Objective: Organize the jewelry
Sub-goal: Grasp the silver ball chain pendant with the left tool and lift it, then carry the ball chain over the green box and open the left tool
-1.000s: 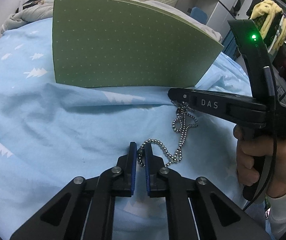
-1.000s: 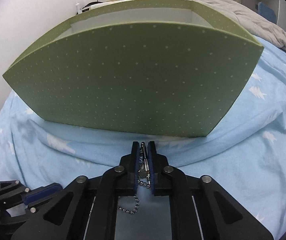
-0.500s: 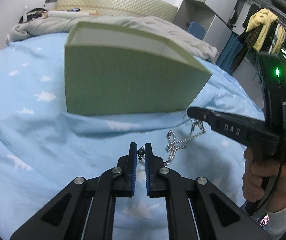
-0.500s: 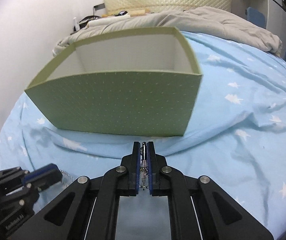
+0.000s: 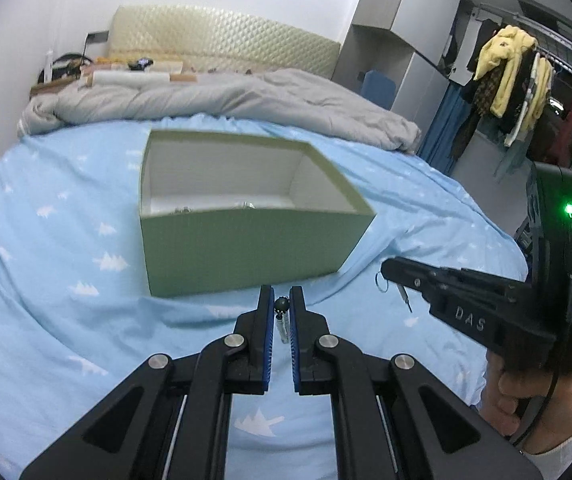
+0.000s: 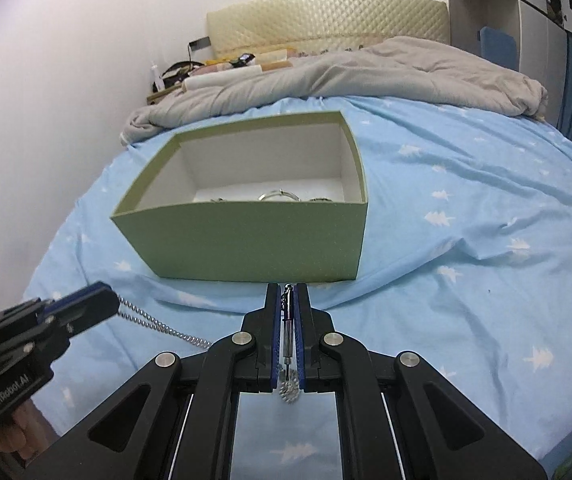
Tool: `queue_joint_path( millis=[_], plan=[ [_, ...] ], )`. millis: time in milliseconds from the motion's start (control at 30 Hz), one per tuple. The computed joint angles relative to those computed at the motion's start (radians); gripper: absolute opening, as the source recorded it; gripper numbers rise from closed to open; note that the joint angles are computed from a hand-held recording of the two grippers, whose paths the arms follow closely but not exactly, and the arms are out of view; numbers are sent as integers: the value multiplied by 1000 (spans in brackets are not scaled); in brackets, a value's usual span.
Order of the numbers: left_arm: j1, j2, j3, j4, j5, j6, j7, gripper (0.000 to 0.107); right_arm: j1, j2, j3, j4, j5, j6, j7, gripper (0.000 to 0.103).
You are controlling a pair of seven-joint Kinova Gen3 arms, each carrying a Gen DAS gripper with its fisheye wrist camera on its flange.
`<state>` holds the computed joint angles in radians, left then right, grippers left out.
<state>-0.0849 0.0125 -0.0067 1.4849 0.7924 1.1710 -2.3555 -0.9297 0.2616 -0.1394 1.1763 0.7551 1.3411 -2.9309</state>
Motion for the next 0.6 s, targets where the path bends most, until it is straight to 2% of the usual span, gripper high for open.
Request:
queue_joint_path(
  millis=[433, 600],
  plan=[
    [1, -14, -7, -161, -40, 109, 89, 5, -72, -12, -19, -91, 58, 120, -13, 4],
    [-3, -7, -9, -213, -41, 137, 130, 5, -68, -19, -16, -116, 42, 119, 4, 4]
  ],
)
